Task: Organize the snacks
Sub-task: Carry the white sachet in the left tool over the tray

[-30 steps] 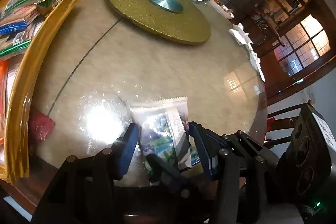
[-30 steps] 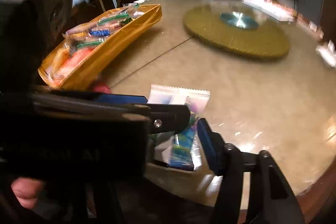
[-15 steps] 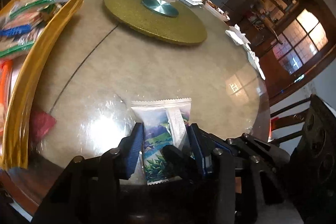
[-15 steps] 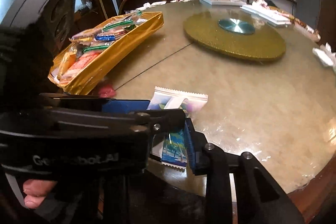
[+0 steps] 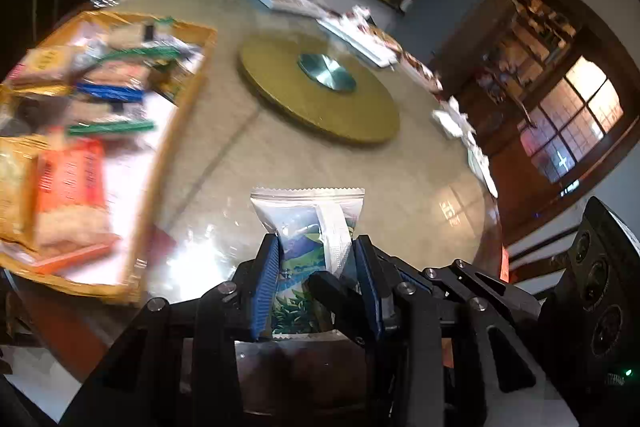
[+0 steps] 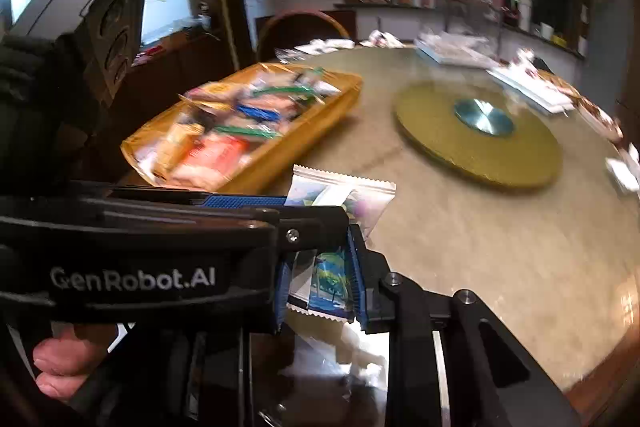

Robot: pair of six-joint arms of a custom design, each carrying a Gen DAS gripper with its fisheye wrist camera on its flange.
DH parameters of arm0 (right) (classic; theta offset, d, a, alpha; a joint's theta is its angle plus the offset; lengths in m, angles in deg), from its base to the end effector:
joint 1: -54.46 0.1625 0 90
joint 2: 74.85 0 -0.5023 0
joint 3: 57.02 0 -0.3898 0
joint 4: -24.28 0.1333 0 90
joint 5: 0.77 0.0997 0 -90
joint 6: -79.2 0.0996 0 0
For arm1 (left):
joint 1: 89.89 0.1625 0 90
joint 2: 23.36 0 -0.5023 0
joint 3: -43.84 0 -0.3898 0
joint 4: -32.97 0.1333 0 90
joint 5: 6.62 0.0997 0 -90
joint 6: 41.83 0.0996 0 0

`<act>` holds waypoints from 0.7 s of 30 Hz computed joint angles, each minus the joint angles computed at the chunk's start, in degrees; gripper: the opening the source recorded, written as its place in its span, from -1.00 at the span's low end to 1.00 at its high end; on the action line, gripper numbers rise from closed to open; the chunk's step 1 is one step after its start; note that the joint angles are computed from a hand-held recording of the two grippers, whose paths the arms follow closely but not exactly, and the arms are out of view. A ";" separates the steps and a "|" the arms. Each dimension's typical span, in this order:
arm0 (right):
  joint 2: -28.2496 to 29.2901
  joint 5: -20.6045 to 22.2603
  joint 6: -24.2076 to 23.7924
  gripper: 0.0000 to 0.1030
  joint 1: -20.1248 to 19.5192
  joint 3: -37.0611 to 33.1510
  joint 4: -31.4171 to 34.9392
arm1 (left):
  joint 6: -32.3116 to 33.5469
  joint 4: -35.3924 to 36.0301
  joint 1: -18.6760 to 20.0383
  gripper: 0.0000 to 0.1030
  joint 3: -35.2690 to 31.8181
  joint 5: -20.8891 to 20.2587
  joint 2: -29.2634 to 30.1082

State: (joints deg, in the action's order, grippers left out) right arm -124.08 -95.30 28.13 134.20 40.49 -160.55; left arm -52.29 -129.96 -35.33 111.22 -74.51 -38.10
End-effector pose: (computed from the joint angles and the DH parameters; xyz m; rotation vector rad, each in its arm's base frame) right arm -0.0063 -0.7388 0.2561 0.8391 -2.3786 0.8822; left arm -0.3525 -0.7898 -0.0715 0.5182 2.7994 -0.6856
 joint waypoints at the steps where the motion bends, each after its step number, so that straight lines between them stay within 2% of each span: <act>1: 0.12 0.43 -0.26 -0.46 0.39 -0.31 0.92 | -0.64 -0.61 0.08 -0.27 0.76 0.54 -0.69; 9: 3.29 4.35 -1.71 -0.47 3.81 -5.88 9.00 | -1.71 -5.51 1.18 -0.28 3.82 6.00 -4.66; 13: 6.92 5.92 -0.52 -0.47 5.16 -12.15 16.60 | -3.22 -6.59 2.41 -0.29 3.39 9.00 -5.11; 16: 9.42 5.56 0.13 -0.47 6.02 -16.23 20.85 | -4.59 -5.97 3.72 -0.29 2.54 9.45 -5.40; 19: 12.07 4.46 4.42 -0.47 6.58 -21.69 27.67 | -6.70 -3.93 5.19 -0.29 0.85 8.22 -5.26; 21: 12.99 3.98 5.01 -0.47 6.79 -22.74 27.91 | -7.59 -3.39 5.99 -0.29 0.09 7.33 -5.12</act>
